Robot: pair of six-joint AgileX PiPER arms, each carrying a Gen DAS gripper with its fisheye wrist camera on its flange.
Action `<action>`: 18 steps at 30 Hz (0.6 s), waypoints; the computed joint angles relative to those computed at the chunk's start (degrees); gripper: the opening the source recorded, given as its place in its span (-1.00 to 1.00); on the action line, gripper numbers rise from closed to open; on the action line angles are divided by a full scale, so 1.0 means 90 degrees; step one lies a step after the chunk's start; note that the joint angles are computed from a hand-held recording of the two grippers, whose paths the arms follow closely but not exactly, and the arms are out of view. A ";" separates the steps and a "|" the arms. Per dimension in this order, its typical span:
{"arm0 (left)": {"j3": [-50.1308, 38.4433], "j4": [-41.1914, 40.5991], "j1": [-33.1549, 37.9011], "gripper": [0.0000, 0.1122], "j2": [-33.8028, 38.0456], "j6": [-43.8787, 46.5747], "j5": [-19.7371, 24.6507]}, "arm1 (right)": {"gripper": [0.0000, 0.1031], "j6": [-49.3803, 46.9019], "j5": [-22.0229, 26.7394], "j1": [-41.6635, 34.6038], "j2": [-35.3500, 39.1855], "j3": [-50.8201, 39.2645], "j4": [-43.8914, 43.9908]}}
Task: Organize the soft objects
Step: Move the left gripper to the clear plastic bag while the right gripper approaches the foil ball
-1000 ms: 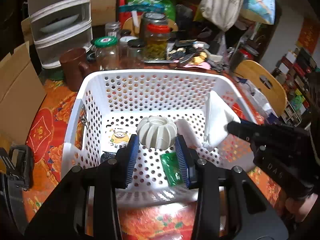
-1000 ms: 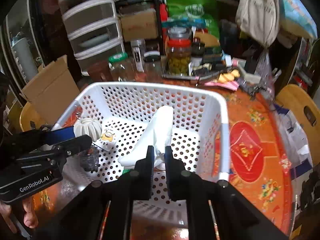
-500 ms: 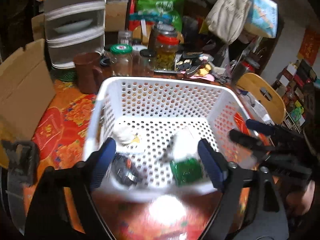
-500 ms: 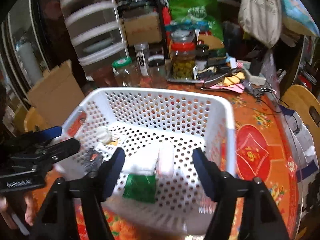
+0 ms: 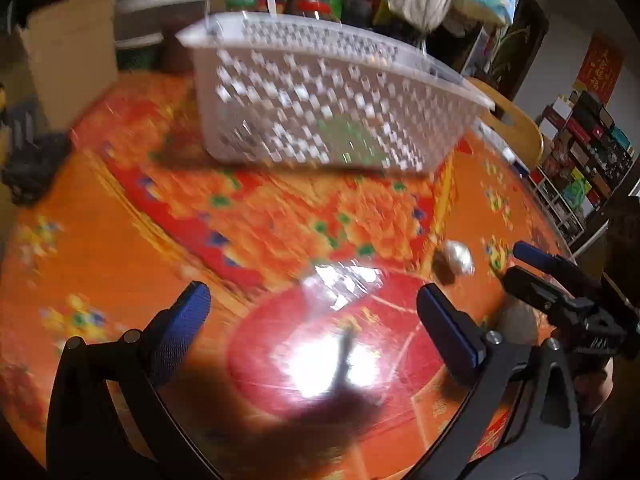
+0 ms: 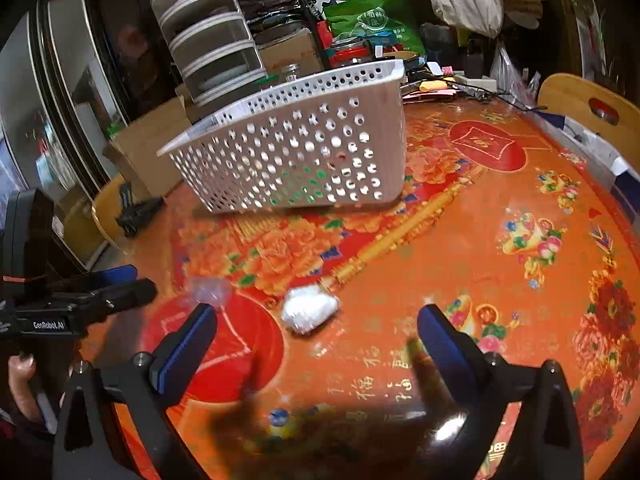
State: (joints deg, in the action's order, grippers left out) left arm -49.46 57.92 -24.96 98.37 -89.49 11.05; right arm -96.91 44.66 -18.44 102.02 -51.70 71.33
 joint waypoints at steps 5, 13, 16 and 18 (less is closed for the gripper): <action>-0.0531 0.0299 -0.0494 0.79 0.0609 -0.0549 0.0425 | 0.61 -0.0131 -0.0079 0.0092 0.0032 0.0115 0.0173; -0.1256 -0.0092 -0.0653 -0.06 0.1192 -0.0402 0.0984 | 0.48 0.0158 0.0193 -0.0106 0.0274 -0.0103 0.0017; -0.1150 0.0220 -0.0624 -0.17 0.1136 -0.0739 0.0830 | 0.46 0.0129 0.0213 -0.0115 0.0263 -0.0090 0.0032; -0.1064 0.0589 -0.0638 -0.19 0.1120 -0.1080 0.0814 | 0.46 0.0134 0.0201 -0.0099 0.0260 -0.0081 0.0016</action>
State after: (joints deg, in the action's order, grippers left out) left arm -59.04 63.22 -30.70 108.44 -99.21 18.37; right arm -95.71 46.47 -19.33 104.36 -52.44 71.48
